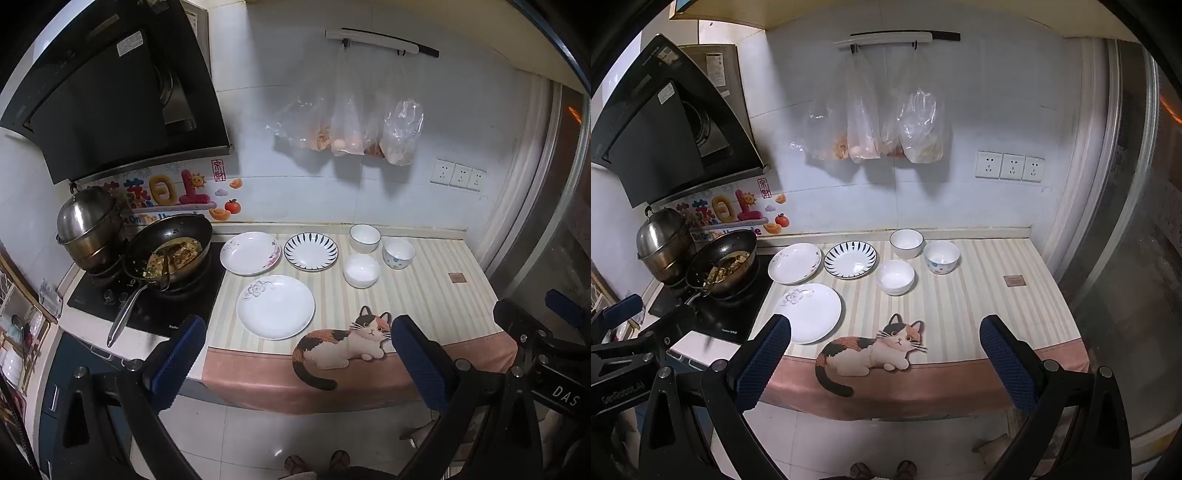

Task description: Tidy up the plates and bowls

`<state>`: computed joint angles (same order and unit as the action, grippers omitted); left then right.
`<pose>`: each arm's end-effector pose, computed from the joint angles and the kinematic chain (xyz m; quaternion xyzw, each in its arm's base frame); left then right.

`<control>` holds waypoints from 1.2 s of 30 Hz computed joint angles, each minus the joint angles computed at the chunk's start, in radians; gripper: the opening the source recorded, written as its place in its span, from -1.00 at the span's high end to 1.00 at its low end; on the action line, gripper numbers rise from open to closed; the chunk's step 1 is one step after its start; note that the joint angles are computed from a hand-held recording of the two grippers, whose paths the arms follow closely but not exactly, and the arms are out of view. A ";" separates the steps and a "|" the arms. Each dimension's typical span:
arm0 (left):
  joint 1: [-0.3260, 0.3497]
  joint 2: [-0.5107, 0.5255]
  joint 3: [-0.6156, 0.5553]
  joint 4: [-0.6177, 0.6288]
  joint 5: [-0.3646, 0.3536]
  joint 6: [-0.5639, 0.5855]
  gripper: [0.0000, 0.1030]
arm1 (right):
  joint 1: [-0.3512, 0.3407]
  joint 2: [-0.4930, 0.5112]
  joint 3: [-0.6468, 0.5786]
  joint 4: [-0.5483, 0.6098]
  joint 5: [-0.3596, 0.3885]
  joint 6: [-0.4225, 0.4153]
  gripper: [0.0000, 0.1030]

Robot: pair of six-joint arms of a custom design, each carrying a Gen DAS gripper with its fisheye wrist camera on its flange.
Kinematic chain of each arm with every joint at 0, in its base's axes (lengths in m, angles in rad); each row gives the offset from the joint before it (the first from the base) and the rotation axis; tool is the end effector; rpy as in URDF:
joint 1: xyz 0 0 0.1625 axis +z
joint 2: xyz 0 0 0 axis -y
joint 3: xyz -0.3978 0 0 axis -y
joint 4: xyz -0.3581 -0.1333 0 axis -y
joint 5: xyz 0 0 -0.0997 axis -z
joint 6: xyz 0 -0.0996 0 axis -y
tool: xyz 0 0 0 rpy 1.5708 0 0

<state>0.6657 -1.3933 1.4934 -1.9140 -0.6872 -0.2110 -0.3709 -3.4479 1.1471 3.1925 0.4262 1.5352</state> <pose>-0.2937 -0.4980 0.4809 0.2564 0.8614 -0.3177 0.3020 0.5431 -0.4515 0.2147 0.0456 -0.8116 0.4436 0.3773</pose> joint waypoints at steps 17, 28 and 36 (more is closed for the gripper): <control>0.001 0.000 -0.003 0.007 -0.008 -0.008 -1.00 | -0.002 0.017 -0.028 0.019 0.014 -0.020 -1.00; 0.007 -0.028 0.006 0.021 -0.008 0.000 -1.00 | -0.004 -0.015 -0.002 0.062 0.018 -0.054 -1.00; 0.014 -0.036 0.004 0.021 -0.012 0.010 -1.00 | -0.004 -0.014 -0.001 0.066 0.017 -0.060 -1.00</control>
